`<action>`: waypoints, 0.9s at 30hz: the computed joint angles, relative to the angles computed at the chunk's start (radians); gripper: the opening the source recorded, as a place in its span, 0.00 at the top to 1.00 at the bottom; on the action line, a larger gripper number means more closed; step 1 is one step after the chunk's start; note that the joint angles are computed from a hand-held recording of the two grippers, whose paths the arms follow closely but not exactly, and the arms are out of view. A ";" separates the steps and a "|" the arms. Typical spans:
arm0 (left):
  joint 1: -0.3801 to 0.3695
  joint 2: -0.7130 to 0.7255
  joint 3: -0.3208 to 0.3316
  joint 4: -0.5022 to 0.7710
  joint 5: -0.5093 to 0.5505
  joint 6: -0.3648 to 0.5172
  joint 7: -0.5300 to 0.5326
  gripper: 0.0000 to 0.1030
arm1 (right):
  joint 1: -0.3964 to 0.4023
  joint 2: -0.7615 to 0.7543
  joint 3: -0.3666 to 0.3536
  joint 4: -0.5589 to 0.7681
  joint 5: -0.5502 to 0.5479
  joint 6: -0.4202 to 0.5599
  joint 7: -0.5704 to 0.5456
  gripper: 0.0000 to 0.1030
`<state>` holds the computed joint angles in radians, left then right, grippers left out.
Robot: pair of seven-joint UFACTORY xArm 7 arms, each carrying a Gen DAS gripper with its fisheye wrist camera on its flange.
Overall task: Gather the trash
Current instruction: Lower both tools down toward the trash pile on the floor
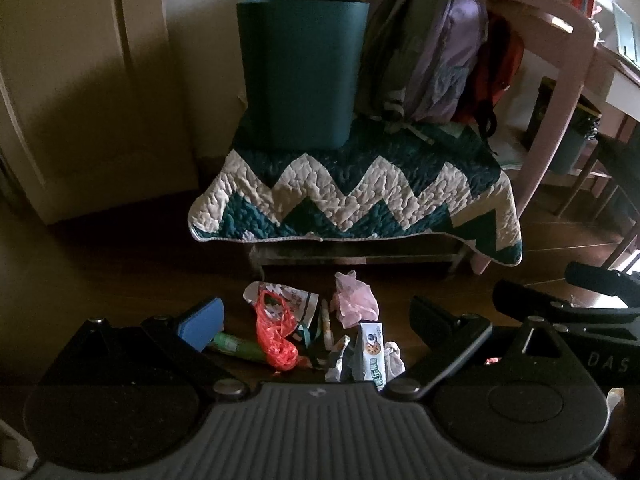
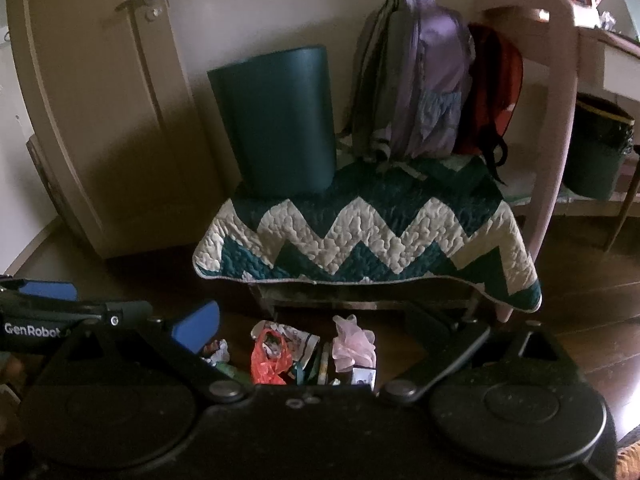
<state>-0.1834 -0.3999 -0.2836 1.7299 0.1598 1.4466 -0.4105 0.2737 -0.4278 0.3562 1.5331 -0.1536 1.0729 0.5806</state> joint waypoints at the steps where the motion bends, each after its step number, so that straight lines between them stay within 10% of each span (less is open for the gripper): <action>1: 0.000 0.005 0.007 -0.004 -0.004 -0.004 0.003 0.03 | 0.000 0.007 -0.003 -0.001 0.003 -0.002 -0.002 0.03; 27: 0.136 0.411 0.264 0.083 -0.050 -0.144 0.250 0.03 | 0.063 0.439 -0.173 0.122 0.147 -0.095 -0.285 0.12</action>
